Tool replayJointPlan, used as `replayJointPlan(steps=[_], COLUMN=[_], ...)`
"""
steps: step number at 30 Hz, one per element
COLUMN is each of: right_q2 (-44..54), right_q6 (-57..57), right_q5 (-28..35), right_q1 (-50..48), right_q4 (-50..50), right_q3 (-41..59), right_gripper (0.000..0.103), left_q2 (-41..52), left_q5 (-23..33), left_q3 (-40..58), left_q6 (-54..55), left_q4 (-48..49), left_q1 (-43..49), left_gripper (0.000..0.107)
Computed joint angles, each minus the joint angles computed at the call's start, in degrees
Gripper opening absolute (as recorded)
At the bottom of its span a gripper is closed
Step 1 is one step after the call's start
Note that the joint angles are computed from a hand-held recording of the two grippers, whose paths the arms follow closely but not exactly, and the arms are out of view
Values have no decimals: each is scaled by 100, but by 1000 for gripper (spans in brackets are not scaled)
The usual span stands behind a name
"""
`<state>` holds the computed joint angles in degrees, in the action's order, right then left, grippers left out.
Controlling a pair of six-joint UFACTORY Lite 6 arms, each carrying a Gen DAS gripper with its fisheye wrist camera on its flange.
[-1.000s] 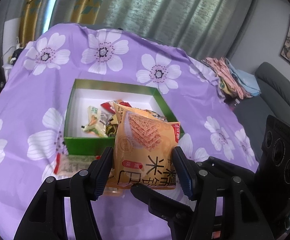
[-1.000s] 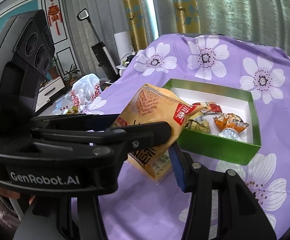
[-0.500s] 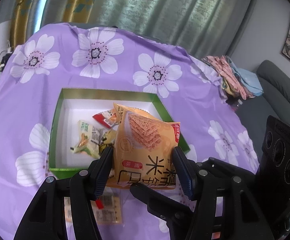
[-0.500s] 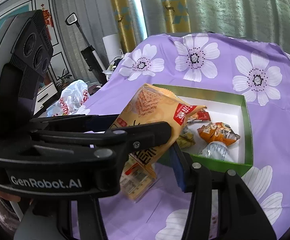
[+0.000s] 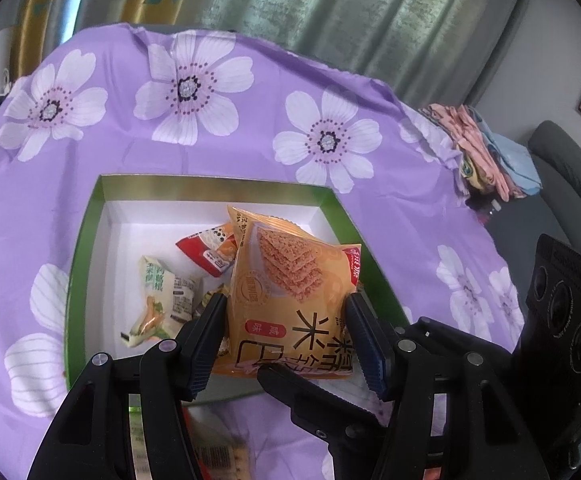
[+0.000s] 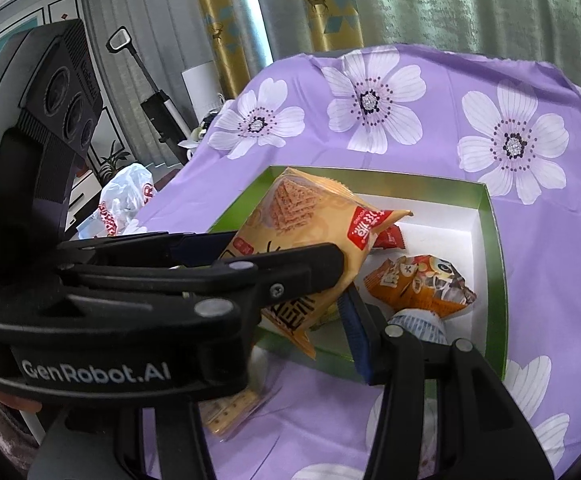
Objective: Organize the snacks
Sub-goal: 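Lower the orange bag into the box and open the left gripper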
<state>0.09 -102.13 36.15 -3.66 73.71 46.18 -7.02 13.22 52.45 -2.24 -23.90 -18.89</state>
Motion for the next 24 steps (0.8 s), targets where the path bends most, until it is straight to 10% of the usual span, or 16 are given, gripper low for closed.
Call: replayJointPlan(steps=[24], right_q2=[1513], right_q6=[348], right_q5=[-516], right_q1=[275], right_q4=[-272], right_q3=[1113], right_gripper=[54], left_q2=[1290], left_q5=[-2], left_q3=[645], left_q6=[1683], left_q4=[-1721], left_q1=[348], left_gripper=[61])
